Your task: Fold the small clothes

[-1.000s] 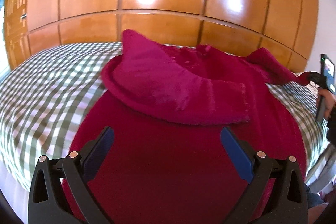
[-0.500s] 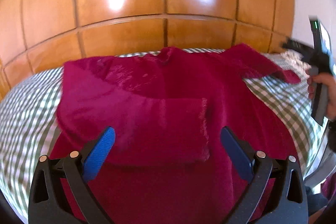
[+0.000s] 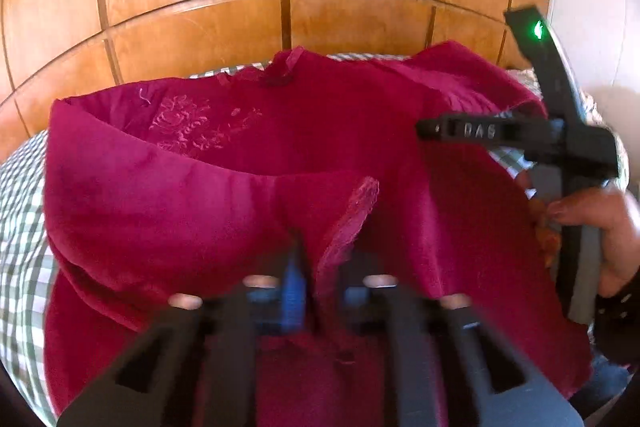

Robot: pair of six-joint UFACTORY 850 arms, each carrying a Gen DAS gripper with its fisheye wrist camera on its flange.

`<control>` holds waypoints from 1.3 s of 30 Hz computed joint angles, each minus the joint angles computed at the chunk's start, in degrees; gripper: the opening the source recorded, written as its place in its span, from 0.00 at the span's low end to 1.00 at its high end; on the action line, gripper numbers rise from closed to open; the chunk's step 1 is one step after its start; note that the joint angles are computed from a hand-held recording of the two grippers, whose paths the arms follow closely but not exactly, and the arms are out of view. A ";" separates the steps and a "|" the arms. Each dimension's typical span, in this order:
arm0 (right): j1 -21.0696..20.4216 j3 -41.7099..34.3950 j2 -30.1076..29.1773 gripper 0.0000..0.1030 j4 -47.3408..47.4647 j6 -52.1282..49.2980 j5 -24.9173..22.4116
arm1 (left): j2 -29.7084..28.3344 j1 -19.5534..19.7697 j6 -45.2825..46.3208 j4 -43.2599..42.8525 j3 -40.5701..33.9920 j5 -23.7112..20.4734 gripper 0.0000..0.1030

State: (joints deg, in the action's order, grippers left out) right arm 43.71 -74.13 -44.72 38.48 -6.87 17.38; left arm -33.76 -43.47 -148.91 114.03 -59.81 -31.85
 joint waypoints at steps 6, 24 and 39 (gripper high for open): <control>0.20 0.23 0.12 0.79 3.04 -2.58 0.82 | 6.80 0.97 -4.04 2.97 5.94 -4.59 0.06; 0.26 -0.65 -0.73 0.85 4.29 -3.64 0.87 | 25.04 17.79 4.08 -8.83 22.54 -19.47 0.06; 0.62 -2.32 -1.41 0.86 13.62 -13.81 -0.34 | 21.80 34.24 3.53 -14.97 24.77 -27.60 0.06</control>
State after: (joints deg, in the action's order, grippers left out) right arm 44.33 -76.44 -46.13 52.10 -20.68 17.04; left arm -11.95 -9.23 -145.38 99.06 -35.04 -59.44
